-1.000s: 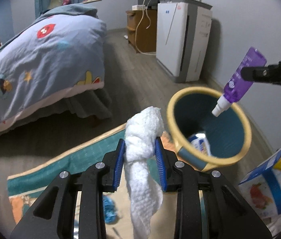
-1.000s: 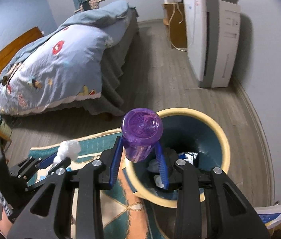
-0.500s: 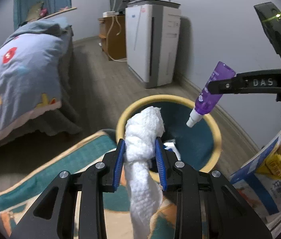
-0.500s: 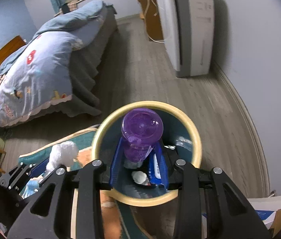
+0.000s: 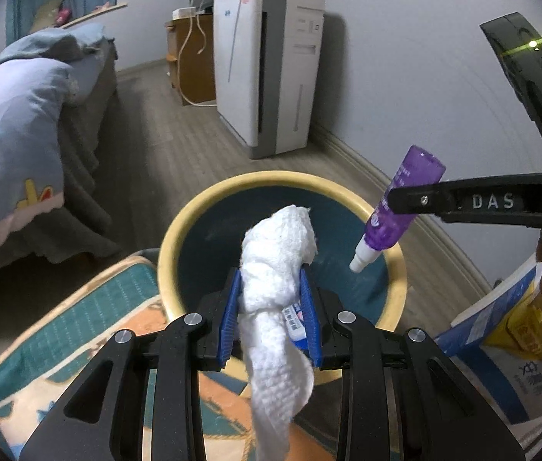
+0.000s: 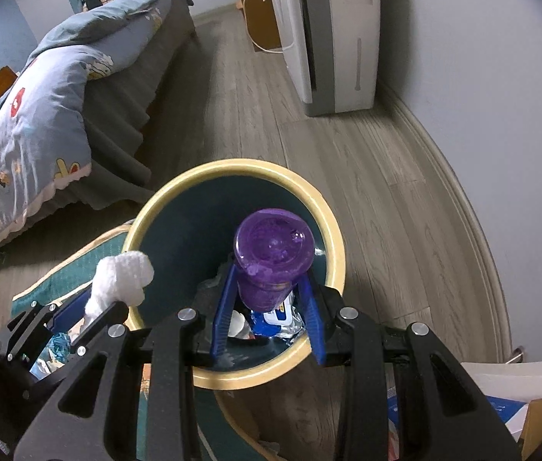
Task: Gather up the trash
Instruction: 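Carry both items over the wastebasket and open both grippers to drop them, then move both grippers back over the trash on the mat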
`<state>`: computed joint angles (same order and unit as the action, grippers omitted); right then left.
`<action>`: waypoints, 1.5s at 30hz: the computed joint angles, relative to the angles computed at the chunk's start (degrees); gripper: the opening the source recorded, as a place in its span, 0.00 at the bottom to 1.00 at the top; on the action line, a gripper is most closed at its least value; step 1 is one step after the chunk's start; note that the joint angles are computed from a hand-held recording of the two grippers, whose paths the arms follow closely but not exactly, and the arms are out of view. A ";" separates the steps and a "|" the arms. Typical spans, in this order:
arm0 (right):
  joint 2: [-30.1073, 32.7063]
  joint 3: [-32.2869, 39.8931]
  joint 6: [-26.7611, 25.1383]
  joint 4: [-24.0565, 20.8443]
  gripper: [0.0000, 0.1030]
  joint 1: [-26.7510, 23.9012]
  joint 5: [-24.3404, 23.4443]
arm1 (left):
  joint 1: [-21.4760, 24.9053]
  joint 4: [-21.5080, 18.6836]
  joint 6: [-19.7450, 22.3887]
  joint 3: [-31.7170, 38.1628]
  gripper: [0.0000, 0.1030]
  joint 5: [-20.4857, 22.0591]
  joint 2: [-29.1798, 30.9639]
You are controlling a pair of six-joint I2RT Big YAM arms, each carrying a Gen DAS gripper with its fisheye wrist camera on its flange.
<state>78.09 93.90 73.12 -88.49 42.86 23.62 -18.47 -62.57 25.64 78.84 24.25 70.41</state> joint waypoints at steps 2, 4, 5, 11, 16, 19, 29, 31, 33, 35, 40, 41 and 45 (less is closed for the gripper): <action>-0.35 -0.91 -0.13 0.72 0.32 -0.29 -0.40 | -0.58 0.03 -0.30 -0.21 0.31 -0.03 0.26; -0.33 -1.31 -0.32 1.18 0.32 -0.51 -0.70 | -1.17 -0.93 0.26 0.81 0.31 0.17 1.43; -0.17 -1.30 -0.53 1.17 0.32 -0.68 -0.85 | -1.39 -0.91 0.35 1.21 0.31 0.18 1.71; 0.05 -2.11 -0.14 2.50 0.32 -1.37 -2.02 | -1.41 0.46 0.29 2.12 0.31 0.46 3.37; -0.57 -4.03 0.51 5.46 0.32 -1.83 -3.74 | -0.67 1.81 -0.52 1.20 0.31 -1.27 4.61; -0.68 -4.76 0.48 6.84 0.33 -1.95 -4.93 | -0.07 1.88 -2.13 1.64 0.35 -0.25 5.13; -1.40 -4.52 2.79 6.80 0.67 -1.94 -3.93 | -0.34 4.87 -2.72 -0.01 0.76 -4.55 3.83; -1.32 -3.98 3.44 6.26 0.76 -1.72 -3.10 | 0.08 5.05 -3.22 -0.13 0.81 -4.70 3.50; -1.38 -3.47 3.61 6.47 0.83 -1.50 -2.28 | 0.37 4.64 -3.57 0.00 0.89 -5.05 3.35; -1.07 -2.50 3.36 6.75 0.91 -1.12 -1.52 | 0.98 4.60 -3.71 -0.06 0.90 -5.04 2.99; 1.19 1.30 2.02 5.57 0.94 -0.45 -0.11 | 3.58 2.02 -3.67 0.73 0.91 -5.27 1.47; 1.79 2.26 1.80 5.29 0.94 -0.22 0.11 | 4.06 1.49 -3.71 0.98 0.91 -5.02 1.31; 3.75 5.55 1.70 4.21 0.94 0.75 0.83 | 7.84 -2.83 -2.72 3.39 0.92 -4.30 0.23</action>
<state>81.85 99.45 74.83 -84.28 43.61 24.45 -10.63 -65.40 22.92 82.23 19.95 70.64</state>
